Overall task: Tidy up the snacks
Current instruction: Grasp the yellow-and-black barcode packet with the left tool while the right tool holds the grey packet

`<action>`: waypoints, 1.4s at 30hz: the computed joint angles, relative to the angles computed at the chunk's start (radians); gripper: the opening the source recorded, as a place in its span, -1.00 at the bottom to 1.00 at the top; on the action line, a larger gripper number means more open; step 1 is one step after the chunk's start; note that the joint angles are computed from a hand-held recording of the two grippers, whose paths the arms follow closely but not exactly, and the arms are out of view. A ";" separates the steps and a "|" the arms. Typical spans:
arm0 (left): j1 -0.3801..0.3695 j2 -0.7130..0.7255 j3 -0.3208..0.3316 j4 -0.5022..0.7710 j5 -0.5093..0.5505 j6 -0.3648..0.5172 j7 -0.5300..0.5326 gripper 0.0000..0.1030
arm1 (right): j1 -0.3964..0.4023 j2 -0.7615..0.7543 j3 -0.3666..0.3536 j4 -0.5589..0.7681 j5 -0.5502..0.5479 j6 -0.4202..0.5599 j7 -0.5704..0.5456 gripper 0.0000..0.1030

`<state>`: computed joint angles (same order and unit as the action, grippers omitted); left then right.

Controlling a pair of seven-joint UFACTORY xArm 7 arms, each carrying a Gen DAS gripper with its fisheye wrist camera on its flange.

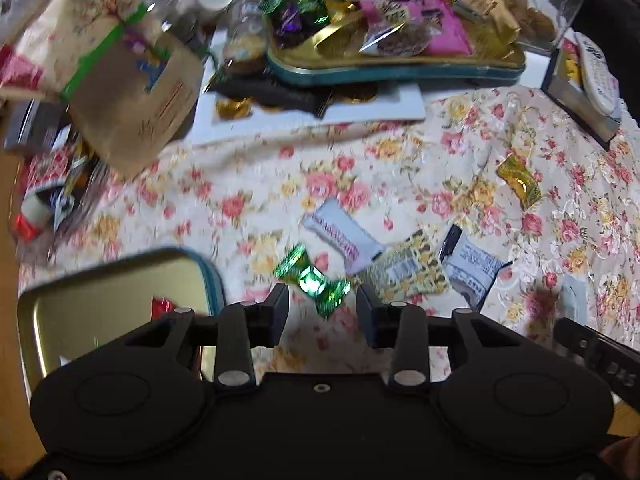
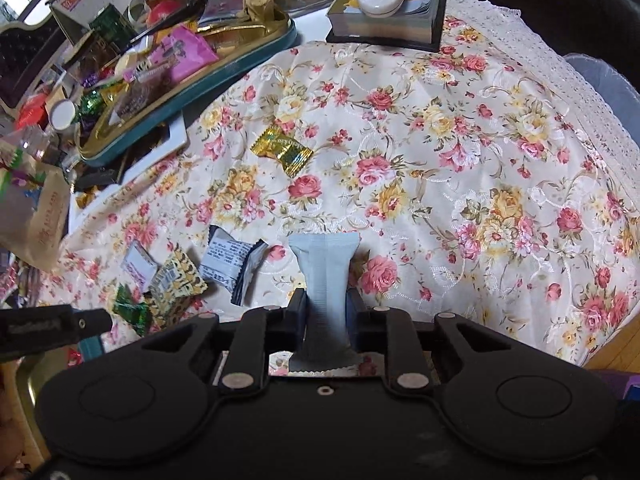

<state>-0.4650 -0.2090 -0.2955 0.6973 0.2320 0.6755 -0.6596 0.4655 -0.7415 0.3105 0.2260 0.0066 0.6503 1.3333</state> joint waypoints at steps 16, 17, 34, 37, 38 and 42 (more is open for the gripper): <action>-0.042 0.123 -0.001 -0.052 0.121 -0.245 0.253 -0.06 | 0.023 -0.219 -0.032 -0.052 0.069 0.053 -0.012 -0.57; -0.041 0.133 0.001 -0.050 0.130 -0.253 0.259 -0.06 | 0.023 -0.227 -0.035 -0.054 0.071 0.058 -0.014 -0.57; -0.036 0.283 0.046 0.044 -0.112 -0.341 0.355 -0.13 | 0.015 -0.200 -0.036 -0.049 0.083 0.037 -0.022 -0.57; -0.028 0.284 0.034 0.055 -0.264 -0.333 0.364 -0.22 | 0.015 -0.215 -0.039 -0.052 0.085 0.040 -0.023 -0.57; -0.024 0.279 0.027 0.059 -0.327 -0.325 0.380 -0.22 | 0.013 -0.222 -0.041 -0.053 0.085 0.042 -0.023 -0.57; -0.034 0.215 0.026 0.070 -0.427 -0.280 0.341 -0.22 | -0.006 -0.273 -0.039 -0.060 0.077 0.067 -0.010 -0.57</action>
<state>-0.4987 0.0063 -0.2694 0.7671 -0.1950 0.3956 -0.3183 0.4591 -1.0147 0.2720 0.1657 0.0837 0.7171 1.3229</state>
